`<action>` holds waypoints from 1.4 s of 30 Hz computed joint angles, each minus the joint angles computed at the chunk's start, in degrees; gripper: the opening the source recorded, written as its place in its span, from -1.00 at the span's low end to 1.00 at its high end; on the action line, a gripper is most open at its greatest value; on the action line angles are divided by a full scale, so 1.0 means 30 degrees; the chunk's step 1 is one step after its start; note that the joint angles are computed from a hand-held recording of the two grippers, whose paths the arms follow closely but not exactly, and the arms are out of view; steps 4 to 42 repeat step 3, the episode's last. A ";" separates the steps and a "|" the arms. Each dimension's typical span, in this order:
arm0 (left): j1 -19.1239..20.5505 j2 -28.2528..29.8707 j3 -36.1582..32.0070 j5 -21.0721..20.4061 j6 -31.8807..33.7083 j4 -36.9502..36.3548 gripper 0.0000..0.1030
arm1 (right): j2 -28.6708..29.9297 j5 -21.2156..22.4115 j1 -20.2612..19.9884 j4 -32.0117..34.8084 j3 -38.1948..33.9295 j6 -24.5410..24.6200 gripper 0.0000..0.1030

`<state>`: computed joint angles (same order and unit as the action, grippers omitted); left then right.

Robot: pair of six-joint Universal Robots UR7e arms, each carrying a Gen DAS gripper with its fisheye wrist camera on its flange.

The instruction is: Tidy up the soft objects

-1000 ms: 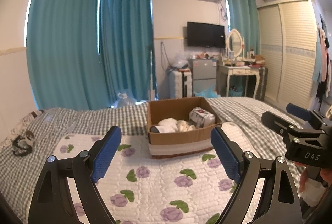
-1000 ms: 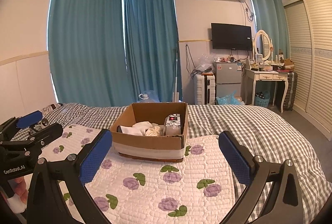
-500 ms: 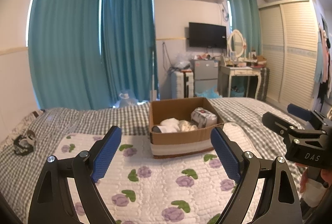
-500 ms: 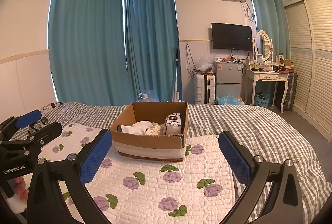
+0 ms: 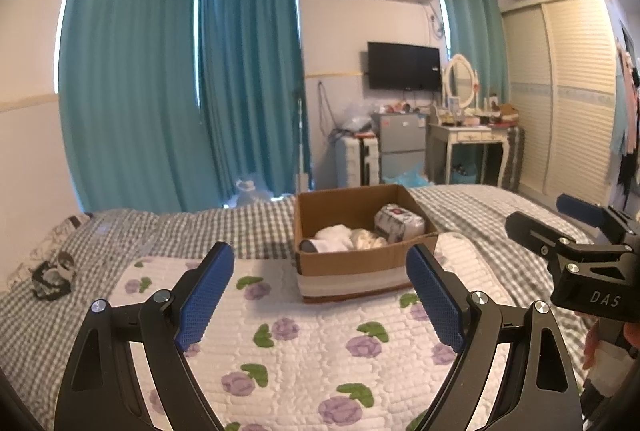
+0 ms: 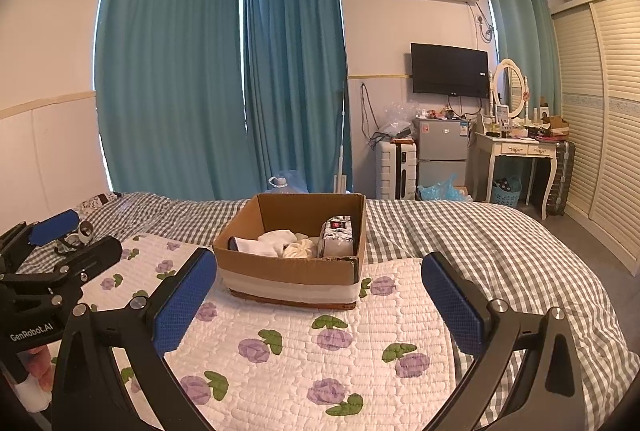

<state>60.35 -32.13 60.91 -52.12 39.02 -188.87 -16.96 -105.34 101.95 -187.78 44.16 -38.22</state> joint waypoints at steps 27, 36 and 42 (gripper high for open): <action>-0.0032 0.0011 0.0051 -0.0003 0.0203 -0.0074 0.73 | -0.0003 -0.0069 0.0018 0.0082 -0.0024 0.0067 1.00; -0.0032 0.0011 0.0051 -0.0003 0.0203 -0.0074 0.73 | -0.0003 -0.0069 0.0018 0.0082 -0.0024 0.0067 1.00; -0.0032 0.0011 0.0051 -0.0003 0.0203 -0.0074 0.73 | -0.0003 -0.0069 0.0018 0.0082 -0.0024 0.0067 1.00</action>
